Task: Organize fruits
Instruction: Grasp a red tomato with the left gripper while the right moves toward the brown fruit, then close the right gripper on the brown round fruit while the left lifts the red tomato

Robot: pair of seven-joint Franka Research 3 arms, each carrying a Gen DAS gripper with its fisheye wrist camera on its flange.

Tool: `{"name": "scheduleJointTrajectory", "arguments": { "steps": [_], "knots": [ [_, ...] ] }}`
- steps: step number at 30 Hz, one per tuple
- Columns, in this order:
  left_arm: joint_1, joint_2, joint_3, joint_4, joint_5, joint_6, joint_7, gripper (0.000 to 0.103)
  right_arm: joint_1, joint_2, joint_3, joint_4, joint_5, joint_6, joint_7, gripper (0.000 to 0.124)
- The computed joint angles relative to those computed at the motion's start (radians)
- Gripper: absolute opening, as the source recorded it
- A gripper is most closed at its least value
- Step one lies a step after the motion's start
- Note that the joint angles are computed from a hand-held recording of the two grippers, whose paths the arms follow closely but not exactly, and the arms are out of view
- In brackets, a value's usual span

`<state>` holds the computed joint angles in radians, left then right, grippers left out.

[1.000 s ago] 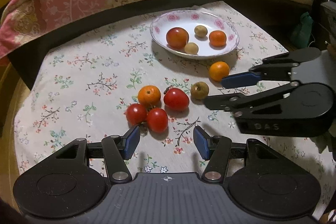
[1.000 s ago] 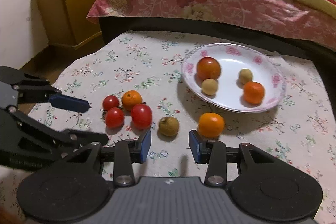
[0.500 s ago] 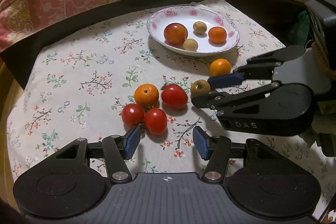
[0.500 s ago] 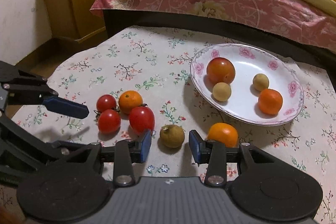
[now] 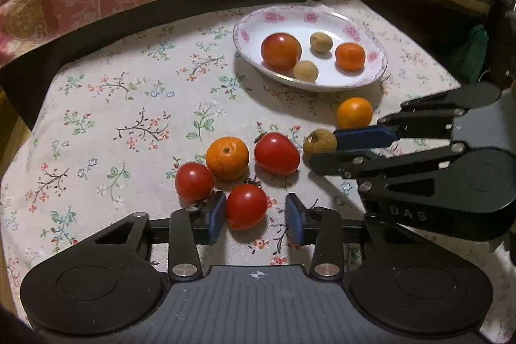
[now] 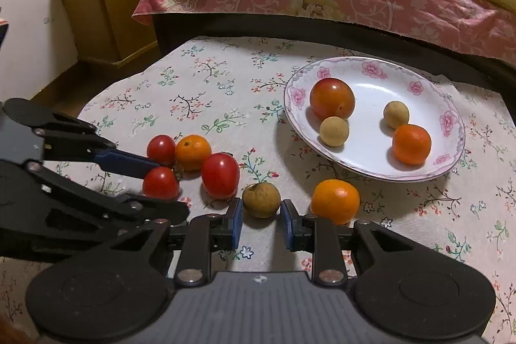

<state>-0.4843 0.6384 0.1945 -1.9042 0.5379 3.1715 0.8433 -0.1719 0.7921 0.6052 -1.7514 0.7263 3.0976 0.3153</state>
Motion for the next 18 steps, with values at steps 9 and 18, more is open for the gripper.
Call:
{"name": "scheduleJointTrajectory", "arguments": {
  "steps": [9,18],
  "knots": [
    [-0.020,-0.009,0.019,-0.018,0.000,0.016,0.008,0.036,-0.001,0.006,0.002,0.002,-0.014,0.001,-0.003,0.026],
    [0.003,-0.022,-0.010,-0.040,-0.006,0.022,0.051,0.041,-0.009,0.024,0.018,0.011,-0.032,0.016,-0.001,0.037]
  ]
}}
